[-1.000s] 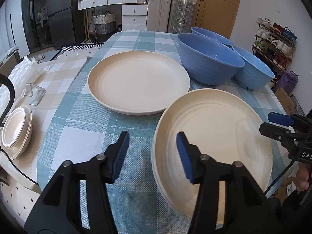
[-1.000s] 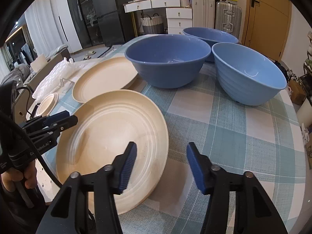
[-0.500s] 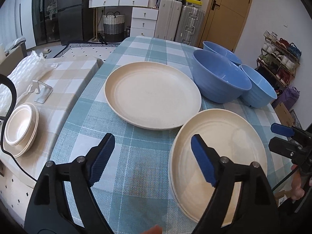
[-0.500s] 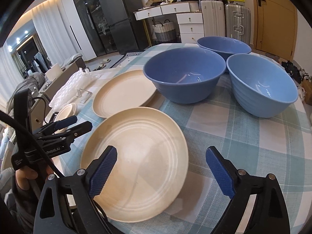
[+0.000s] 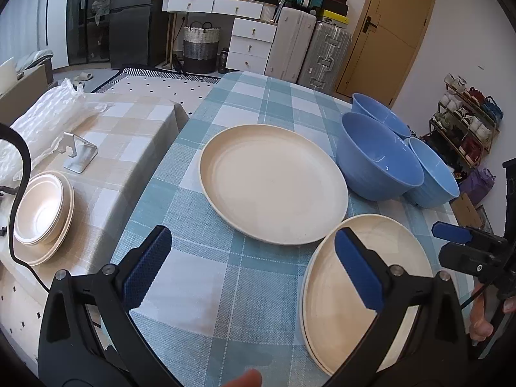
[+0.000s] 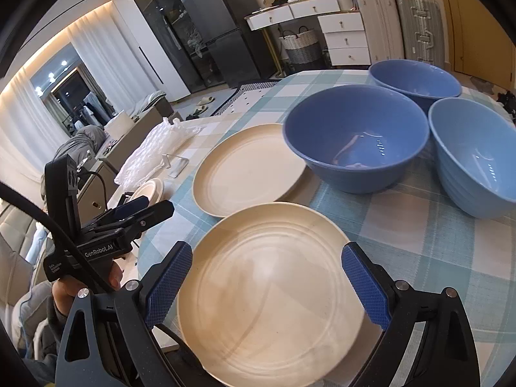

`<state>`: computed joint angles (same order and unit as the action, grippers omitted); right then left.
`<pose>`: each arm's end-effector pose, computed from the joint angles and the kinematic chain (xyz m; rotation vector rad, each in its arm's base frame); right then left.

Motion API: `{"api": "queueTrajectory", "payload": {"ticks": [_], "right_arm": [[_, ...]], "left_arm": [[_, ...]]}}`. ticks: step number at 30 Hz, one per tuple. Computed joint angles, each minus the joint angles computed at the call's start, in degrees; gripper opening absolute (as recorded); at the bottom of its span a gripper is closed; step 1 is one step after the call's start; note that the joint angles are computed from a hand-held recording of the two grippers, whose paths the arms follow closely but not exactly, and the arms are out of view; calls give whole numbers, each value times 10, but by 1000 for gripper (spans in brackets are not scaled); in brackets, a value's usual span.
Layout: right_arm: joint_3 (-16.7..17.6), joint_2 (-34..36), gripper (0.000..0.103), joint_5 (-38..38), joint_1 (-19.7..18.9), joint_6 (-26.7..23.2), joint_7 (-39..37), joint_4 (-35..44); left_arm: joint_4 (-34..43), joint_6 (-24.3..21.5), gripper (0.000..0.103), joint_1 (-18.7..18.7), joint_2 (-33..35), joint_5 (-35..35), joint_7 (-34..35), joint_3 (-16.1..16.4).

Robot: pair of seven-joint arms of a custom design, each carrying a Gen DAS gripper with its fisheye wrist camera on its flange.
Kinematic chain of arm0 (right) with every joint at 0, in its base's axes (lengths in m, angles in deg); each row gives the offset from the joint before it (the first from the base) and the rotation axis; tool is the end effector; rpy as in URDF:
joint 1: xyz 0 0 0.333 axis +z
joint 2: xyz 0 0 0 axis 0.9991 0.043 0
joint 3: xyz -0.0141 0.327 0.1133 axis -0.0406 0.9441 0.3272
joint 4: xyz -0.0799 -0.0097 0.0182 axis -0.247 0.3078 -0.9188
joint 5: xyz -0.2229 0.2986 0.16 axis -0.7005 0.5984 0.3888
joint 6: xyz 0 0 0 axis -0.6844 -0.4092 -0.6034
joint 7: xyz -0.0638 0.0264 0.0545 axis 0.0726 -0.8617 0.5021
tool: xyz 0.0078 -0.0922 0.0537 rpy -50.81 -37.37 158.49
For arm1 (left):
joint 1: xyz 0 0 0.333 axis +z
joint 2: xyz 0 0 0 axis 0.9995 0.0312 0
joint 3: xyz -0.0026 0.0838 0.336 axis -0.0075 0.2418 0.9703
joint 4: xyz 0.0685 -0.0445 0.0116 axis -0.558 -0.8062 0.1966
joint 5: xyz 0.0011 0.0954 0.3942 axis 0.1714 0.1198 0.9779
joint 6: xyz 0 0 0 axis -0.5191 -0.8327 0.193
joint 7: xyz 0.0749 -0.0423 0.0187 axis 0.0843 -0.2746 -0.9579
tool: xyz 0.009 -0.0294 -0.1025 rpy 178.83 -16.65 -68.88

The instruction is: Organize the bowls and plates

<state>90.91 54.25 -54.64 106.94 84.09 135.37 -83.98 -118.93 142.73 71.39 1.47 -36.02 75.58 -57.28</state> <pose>0.4232 0.3005 0.5936 -1.5534 1.8792 -0.1894 0.5031 -0.1555 0.5404 -1.6100 2.1592 -1.0576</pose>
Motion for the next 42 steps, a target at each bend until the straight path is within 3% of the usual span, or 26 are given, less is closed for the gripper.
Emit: {"api": "queueTrajectory", "payload": {"ticks": [11,19,30,42], "right_arm": [[-41,53,95,110,32,23,-89,40],[-41,94,95,75,23,-31,-69,92],[-60,142,95,113,32,-48,-85,132],[-70,179,95,71,34,-66,-42,165]], "left_arm": [[51,-39,100,36,32,13,-33,-6],[86,-62,100,63,69,17,-37,-23],[125,-73,100,91,112,30,-52,-48],[160,-81,100,112,157,27,-57,-69]]}}
